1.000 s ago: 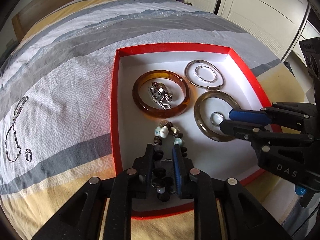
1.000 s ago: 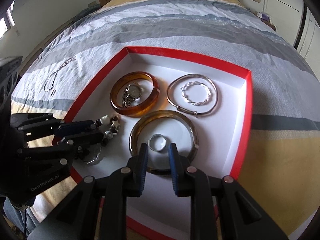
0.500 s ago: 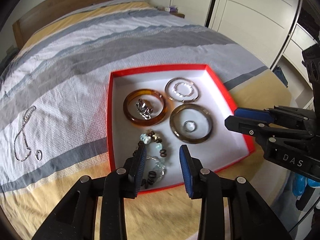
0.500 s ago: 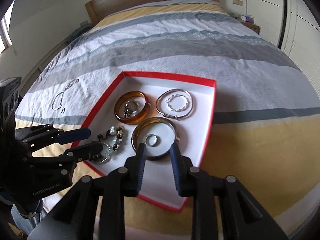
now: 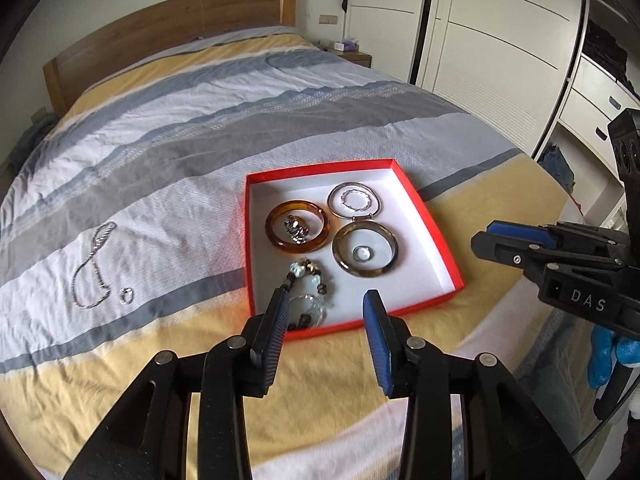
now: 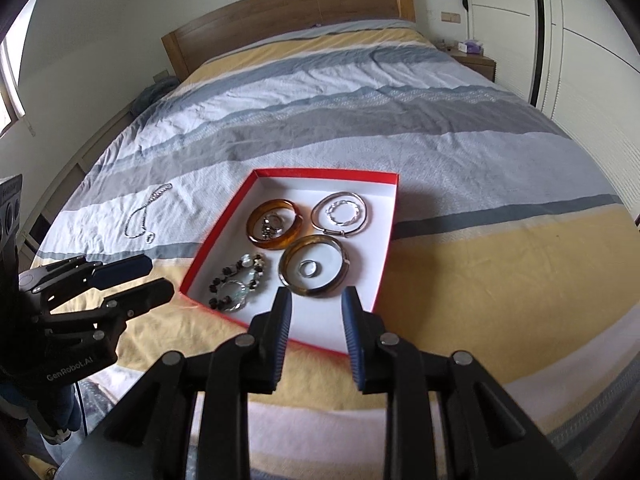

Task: Organize jewelry
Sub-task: 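Open both tools to release the bracelet and ring inside the box, then withdraw both open tools from the box toward the remaining chain and ring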

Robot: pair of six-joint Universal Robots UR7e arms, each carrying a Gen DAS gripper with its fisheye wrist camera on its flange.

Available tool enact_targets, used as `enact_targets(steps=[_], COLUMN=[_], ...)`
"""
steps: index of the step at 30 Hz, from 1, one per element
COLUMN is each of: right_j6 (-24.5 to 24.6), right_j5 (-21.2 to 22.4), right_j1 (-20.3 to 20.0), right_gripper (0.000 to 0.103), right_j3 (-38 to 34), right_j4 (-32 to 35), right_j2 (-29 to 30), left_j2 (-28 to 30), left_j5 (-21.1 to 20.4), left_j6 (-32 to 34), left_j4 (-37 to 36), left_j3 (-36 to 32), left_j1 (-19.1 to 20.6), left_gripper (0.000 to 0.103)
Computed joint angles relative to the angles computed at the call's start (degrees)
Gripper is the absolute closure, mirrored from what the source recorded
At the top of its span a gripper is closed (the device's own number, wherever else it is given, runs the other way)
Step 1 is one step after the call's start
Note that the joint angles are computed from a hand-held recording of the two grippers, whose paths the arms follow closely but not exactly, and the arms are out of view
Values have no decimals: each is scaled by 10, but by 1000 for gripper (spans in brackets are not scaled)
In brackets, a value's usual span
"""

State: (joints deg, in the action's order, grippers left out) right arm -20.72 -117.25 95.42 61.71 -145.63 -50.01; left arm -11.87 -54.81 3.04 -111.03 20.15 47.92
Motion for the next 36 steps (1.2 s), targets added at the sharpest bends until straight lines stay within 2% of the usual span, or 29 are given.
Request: enact_targets(steps=[5,14,25,36], right_j6=[2,8,1,-17], right_j5=[-3,-6,1,-2], right_j1=[13,39,71,101], right_gripper=[77,75,75,75], right_j3=[43,109,160,192], right_j4=[-29,-77,-115,-137], right_j2=[-24,-60,-87,-103], left_j2=[-70,-170,-269,-356], left_j5=[23,51,88,151], left_j6=[-13,-35,-55,-85], left_j4=[-46,-123,-216,-286], left_j3=[119,272,412,524], left_j1=[-12,-25,-44,-53], left_gripper=[64,61,56,51])
